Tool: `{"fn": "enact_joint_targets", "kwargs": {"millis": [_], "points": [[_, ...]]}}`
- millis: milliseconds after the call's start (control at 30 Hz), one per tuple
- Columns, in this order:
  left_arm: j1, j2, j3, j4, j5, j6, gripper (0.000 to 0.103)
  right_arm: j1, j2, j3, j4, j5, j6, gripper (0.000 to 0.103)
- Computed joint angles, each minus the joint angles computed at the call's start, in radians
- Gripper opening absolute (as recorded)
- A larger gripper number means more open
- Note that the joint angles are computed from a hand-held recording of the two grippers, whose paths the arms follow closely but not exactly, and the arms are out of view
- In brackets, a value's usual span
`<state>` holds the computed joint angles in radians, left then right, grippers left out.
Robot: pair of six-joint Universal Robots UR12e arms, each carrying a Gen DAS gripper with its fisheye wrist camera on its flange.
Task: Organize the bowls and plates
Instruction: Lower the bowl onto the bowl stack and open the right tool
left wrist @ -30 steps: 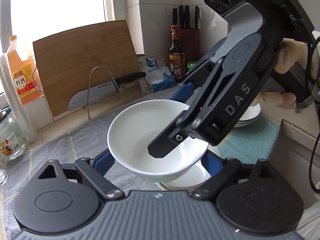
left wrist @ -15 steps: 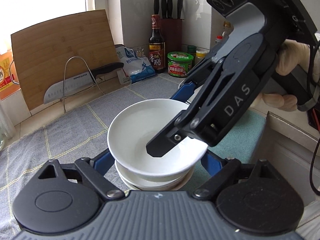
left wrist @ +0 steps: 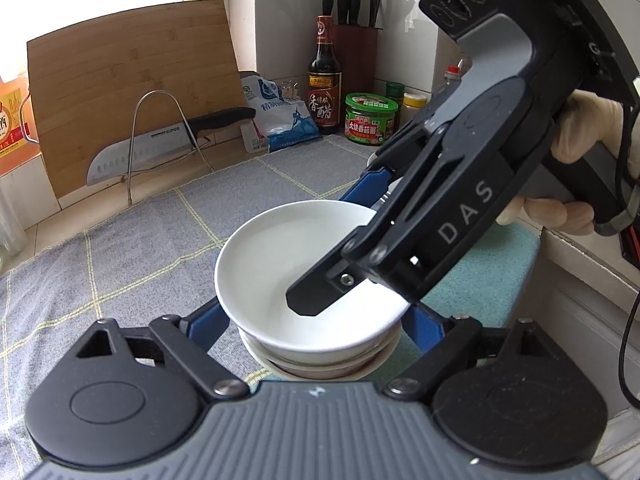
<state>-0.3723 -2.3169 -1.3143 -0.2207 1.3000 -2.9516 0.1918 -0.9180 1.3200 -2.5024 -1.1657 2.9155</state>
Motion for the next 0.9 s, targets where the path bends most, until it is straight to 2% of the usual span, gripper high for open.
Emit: {"fn": "enact_joint_targets", "kwargs": {"millis": [567, 900], "points": [[0.006, -0.011, 0.021, -0.038, -0.025, -0.002, 0.092, 0.0, 0.006, 0.002, -0.012, -0.015, -0.002, 0.084], [0.01, -0.013, 0.03, -0.07, -0.047, -0.004, 0.095, 0.002, 0.006, 0.005, -0.014, -0.016, -0.016, 0.09]]}}
